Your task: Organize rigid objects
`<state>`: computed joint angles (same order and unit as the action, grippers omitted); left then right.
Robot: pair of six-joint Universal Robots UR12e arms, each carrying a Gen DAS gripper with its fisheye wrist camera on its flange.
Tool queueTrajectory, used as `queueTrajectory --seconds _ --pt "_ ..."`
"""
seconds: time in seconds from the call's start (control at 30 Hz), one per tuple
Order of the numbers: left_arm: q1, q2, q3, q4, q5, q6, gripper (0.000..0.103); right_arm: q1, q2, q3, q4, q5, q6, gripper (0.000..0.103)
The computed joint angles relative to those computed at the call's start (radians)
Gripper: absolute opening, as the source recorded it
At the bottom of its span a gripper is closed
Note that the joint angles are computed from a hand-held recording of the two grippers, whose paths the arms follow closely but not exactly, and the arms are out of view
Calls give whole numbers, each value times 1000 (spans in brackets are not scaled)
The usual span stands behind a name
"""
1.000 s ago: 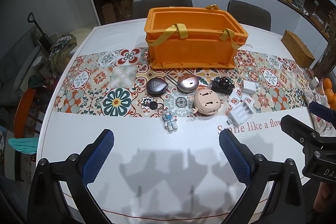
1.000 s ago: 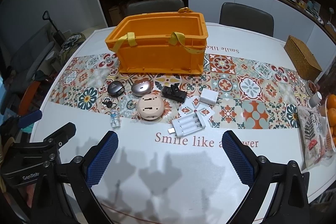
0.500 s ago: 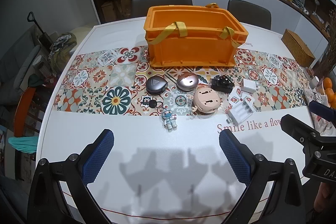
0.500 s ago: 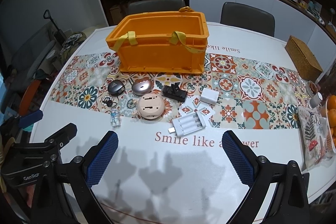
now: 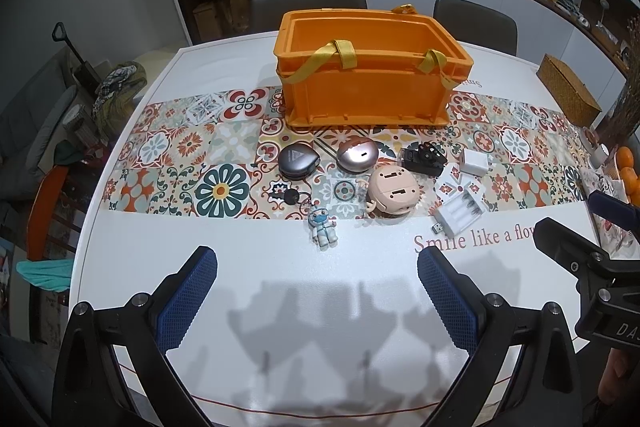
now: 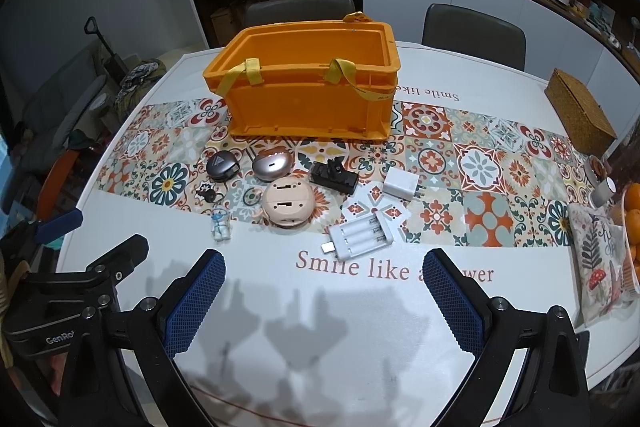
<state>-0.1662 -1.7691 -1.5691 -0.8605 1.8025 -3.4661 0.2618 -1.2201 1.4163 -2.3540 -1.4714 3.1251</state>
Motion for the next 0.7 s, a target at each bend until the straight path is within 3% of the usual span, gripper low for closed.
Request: queueTrajectory --seconds 0.7 --pt "-5 -3 1 -12 14 -11 102 2 0 11 -6 4 -3 100"
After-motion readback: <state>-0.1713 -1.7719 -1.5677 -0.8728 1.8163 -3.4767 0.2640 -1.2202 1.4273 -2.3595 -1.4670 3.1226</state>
